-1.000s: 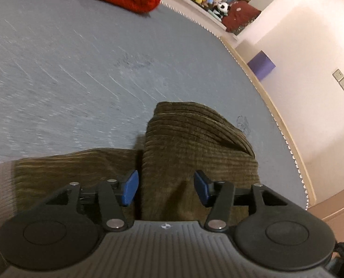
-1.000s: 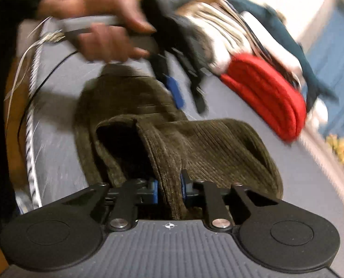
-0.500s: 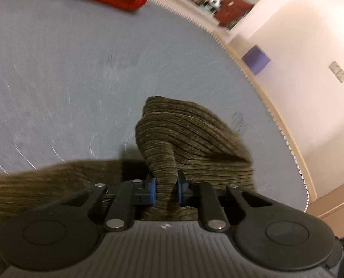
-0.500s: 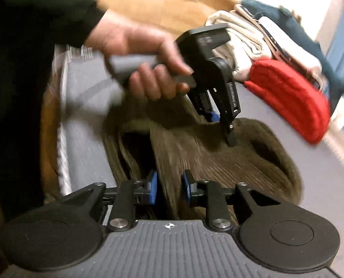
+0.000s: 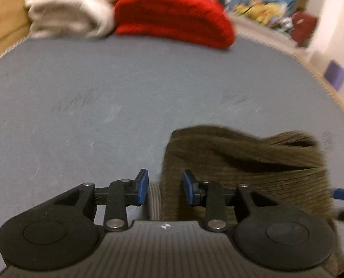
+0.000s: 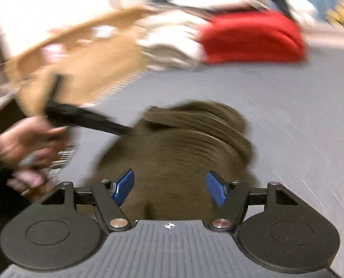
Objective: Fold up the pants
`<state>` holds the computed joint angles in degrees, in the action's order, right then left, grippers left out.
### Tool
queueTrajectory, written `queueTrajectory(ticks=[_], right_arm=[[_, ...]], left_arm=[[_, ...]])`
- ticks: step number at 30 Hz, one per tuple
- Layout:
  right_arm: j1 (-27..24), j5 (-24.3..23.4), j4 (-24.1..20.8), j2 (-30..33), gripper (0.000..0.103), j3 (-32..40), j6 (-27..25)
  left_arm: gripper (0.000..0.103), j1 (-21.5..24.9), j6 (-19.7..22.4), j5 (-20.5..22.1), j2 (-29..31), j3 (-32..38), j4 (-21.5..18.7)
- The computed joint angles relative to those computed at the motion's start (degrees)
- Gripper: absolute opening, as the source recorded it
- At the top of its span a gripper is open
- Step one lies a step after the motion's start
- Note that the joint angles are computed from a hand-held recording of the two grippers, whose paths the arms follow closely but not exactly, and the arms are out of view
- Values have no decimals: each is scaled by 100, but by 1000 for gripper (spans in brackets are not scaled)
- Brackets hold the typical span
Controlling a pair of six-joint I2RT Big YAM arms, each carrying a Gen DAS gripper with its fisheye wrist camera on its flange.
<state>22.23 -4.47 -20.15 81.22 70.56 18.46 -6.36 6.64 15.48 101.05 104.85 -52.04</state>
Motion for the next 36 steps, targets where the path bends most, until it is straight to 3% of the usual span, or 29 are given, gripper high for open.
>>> queueTrajectory(ticks=[3,6,8,11,15,17,19,25,27,28,29,31,32,35,36], right_arm=[[-79,354,-54,303,71,188,717],[-231,298,9,492,70,331,1562],[-338,136,-27,657,71,477,1926],[-496,-363,-5,947,71,681,2354],[-626,-512,167,1101,70,759,3014],[-672,-387,205,1180,60,826,3273],[-712,-212,118,1310,56,952,3382],[-730,326,24,1699,44,1317,3235],[-735,570,63,1838,36,1442,3039],[-749,712,141,1908,25,1483,2865],[-772,796,172,1973,6,1534,2782],[-824,883,38,2100,5,1684,2691],[-834,886,6,2098,6,1700,2659],[-759,1064,5,1911,12,1660,2494],[-716,1208,58,1827,14,1628,2412]], left_arm=[[35,-71,247,963,-368,-423,293],[35,-286,983,1884,-506,-614,-27],[35,-481,1594,2165,-557,-745,-319],[33,-718,2191,2421,-565,-863,-721],[30,-920,2833,2571,-490,-940,-1122],[24,-1005,3394,2441,-291,-807,-1749],[24,-1064,3818,2281,-271,-888,-1840],[21,-977,4382,2358,-122,-617,-2441],[21,-987,4467,2328,-175,-702,-2439],[21,-983,4508,2342,-195,-718,-2510],[21,-969,4499,2381,-131,-606,-2562],[26,-893,4387,2524,54,-276,-2757],[28,-830,4198,2617,58,-216,-2599],[29,-561,3214,2715,18,-155,-1605],[29,-461,2677,2672,-23,-220,-1045]])
